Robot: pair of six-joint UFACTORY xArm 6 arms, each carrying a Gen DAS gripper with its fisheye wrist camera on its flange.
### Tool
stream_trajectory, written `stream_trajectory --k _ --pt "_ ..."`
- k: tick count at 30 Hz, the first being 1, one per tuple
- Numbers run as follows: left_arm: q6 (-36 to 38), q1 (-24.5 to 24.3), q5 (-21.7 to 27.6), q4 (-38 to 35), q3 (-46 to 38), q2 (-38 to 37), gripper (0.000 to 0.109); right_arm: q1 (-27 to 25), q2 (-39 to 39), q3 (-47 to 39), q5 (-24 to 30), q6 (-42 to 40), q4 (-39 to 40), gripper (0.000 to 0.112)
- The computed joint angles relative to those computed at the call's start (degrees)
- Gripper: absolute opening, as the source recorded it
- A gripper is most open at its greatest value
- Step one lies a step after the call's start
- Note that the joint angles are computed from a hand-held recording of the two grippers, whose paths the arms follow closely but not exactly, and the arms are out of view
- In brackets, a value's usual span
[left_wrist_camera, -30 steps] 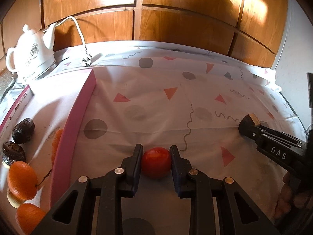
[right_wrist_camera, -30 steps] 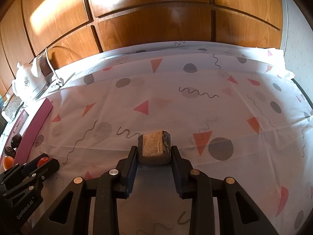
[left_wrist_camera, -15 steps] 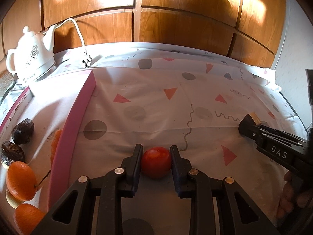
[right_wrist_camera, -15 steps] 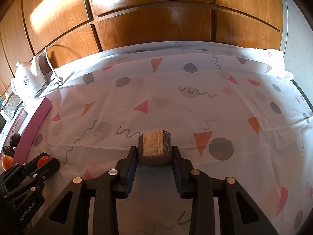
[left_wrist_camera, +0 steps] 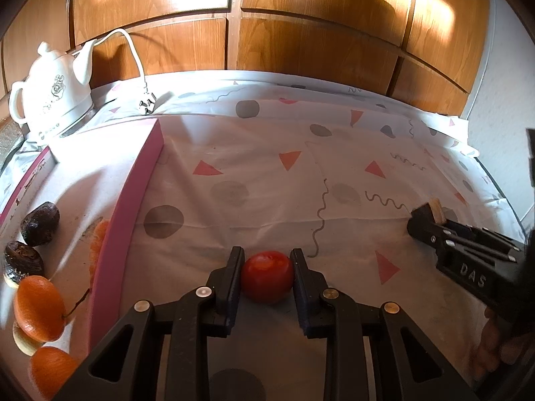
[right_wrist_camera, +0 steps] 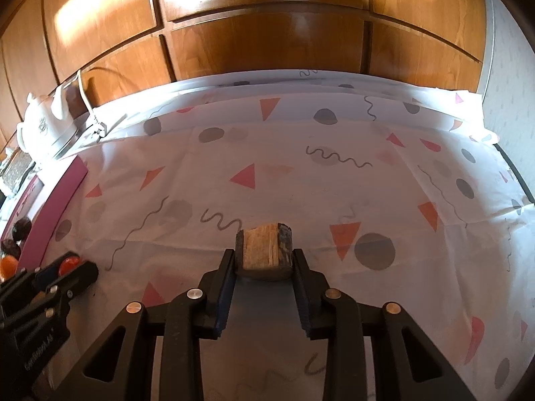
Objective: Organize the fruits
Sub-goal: 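Lift the tomato with the left tool while the right tool lifts the beige block, then release the tomato into the tray with the left tool while the right tool releases the block there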
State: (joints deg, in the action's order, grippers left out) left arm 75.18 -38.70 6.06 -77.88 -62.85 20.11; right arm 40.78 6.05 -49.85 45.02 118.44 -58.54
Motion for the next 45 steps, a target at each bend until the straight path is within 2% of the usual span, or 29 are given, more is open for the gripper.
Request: stream_trajectory --k 2,10,15,23,28,37,43,45 --pt "-1.9 0.1 0.3 2.3 1.6 -1.6 0.028 0.7 -0.3 0.3 -0.6 0.2 0.5 0.033" --pt "5.4 0.4 -0.6 -4.8 7.7 -9.8 0.028 4.9 2.3 -2.6 3.4 0.8 0.6 0.033" --pt "9.7 1.7 -1.1 -9.0 10.6 -14.6 0.028 5.2 2.5 -2.7 3.8 1.1 0.3 0.033" --pt "10.1 6.1 -1.1 -10.1 13.0 -18.6 0.028 5.6 3.3 -3.9 5.2 -0.7 1.6 0.033" --pt "9.5 9.4 -1.5 -10.5 12.8 -18.2 0.028 5.4 4.2 -5.3 5.4 -2.9 2.6 0.032" --pt "13.3 15.4 -5.1 -16.0 9.7 -14.7 0.028 3.7 8.8 -12.5 -1.8 -9.2 1.2 0.032" --pt "6.6 18.8 -7.1 -11.2 8.3 -11.7 0.028 2.2 13.3 -20.4 -10.7 -15.3 0.2 0.032" --pt "7.1 19.0 -8.1 -11.9 7.7 -11.2 0.032 2.0 15.3 -23.7 -12.9 -17.8 0.6 0.032"
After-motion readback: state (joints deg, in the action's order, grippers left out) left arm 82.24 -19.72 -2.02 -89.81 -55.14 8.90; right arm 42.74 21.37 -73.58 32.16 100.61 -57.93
